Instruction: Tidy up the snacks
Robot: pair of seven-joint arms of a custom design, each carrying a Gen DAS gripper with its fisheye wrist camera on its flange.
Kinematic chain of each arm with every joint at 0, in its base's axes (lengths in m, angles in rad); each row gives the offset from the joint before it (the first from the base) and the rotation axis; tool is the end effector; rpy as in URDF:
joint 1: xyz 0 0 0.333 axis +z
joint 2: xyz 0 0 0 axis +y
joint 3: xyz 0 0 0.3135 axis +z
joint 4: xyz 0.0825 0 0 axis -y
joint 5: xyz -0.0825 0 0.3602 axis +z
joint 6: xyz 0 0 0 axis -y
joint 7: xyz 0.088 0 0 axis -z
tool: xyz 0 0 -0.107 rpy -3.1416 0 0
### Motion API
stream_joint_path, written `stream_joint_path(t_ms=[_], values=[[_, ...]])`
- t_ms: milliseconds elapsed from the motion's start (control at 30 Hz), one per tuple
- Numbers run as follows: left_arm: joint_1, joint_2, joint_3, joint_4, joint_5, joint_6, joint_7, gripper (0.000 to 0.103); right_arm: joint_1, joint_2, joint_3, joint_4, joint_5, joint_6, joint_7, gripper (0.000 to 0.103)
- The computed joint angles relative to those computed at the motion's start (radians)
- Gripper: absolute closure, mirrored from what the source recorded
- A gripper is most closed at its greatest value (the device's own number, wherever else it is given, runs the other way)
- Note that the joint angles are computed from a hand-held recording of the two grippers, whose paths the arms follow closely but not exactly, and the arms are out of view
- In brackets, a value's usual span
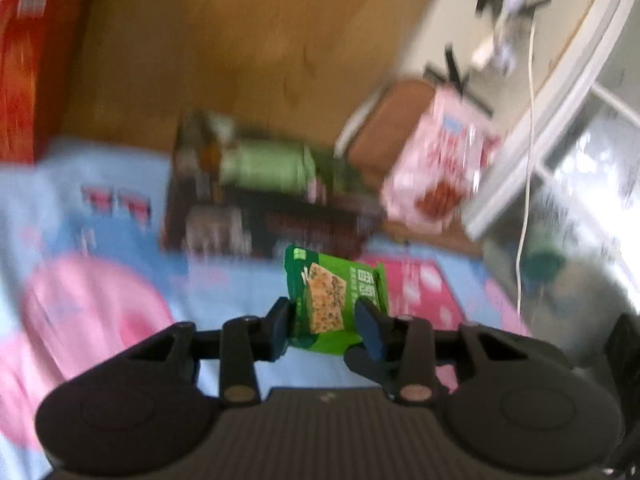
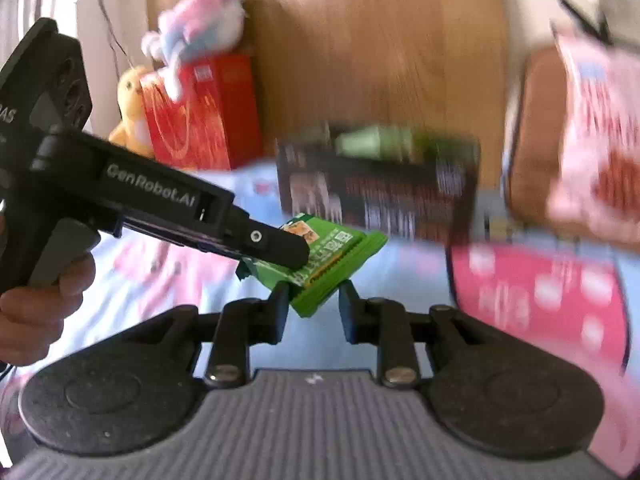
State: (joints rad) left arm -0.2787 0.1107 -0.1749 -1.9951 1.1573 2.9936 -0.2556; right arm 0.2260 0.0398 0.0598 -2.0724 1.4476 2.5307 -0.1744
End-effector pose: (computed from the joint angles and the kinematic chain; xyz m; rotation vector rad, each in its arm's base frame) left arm 0.4990 -0.3118 0.4891 -2.0381 1.4984 -1.2770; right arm 0.5453 0.1488 0.4580 -1.9797 0.6622 -0.3103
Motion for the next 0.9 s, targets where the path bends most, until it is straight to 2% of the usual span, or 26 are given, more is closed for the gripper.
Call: stream_joint_path(t_ms=[100, 167, 267, 300, 367, 400, 433, 467, 500, 533, 633, 767, 900], values=[[0.022, 0.004, 0.015, 0.053, -0.016, -0.039, 0.051, 0.066, 0.016, 0.065, 0.019, 0.119, 0.023, 0.022, -0.020, 0.073], [0.043, 0.031, 0.018, 0.106, -0.079, -0.075, 0.144, 0.066, 0.028, 0.137, 0.037, 0.226, 0.003, 0.048, 0.000, 0.073], [0.066, 0.114, 0.016, 0.202, -0.225, -0.141, 0.310, 0.064, 0.049, 0.270, 0.060, 0.397, -0.135, 0.092, 0.143, 0.072], [0.055, 0.142, 0.024, 0.238, -0.237, -0.190, 0.337, 0.062, 0.064, 0.329, 0.060, 0.465, -0.211, 0.108, 0.218, 0.069], [0.012, 0.219, 0.034, 0.353, -0.252, -0.377, 0.425, 0.063, 0.094, 0.414, 0.057, 0.551, -0.314, 0.167, 0.322, 0.066], [-0.025, 0.244, 0.056, 0.394, -0.203, -0.453, 0.425, 0.063, 0.096, 0.433, 0.063, 0.565, -0.330, 0.194, 0.341, 0.066], [-0.046, 0.258, 0.070, 0.416, -0.222, -0.483, 0.468, 0.064, 0.089, 0.441, 0.074, 0.572, -0.330, 0.210, 0.359, 0.066], [-0.033, 0.251, 0.058, 0.404, -0.213, -0.460, 0.453, 0.063, 0.072, 0.434, 0.086, 0.566, -0.321, 0.205, 0.390, 0.066], [-0.036, 0.231, 0.069, 0.373, -0.186, -0.412, 0.409, 0.062, 0.040, 0.418, 0.106, 0.551, -0.293, 0.180, 0.403, 0.066], [-0.043, 0.218, 0.073, 0.357, -0.168, -0.402, 0.387, 0.062, 0.004, 0.400, 0.133, 0.529, -0.248, 0.166, 0.385, 0.066], [-0.079, 0.192, 0.075, 0.338, -0.102, -0.455, 0.327, 0.062, -0.066, 0.316, 0.171, 0.420, -0.084, 0.164, 0.296, 0.066], [-0.097, 0.161, 0.050, 0.298, -0.058, -0.479, 0.269, 0.062, -0.091, 0.204, 0.132, 0.271, 0.072, 0.125, 0.263, 0.066], [-0.124, 0.129, 0.013, 0.255, -0.049, -0.531, 0.244, 0.060, -0.066, 0.129, 0.077, 0.158, 0.105, 0.133, 0.300, 0.066]])
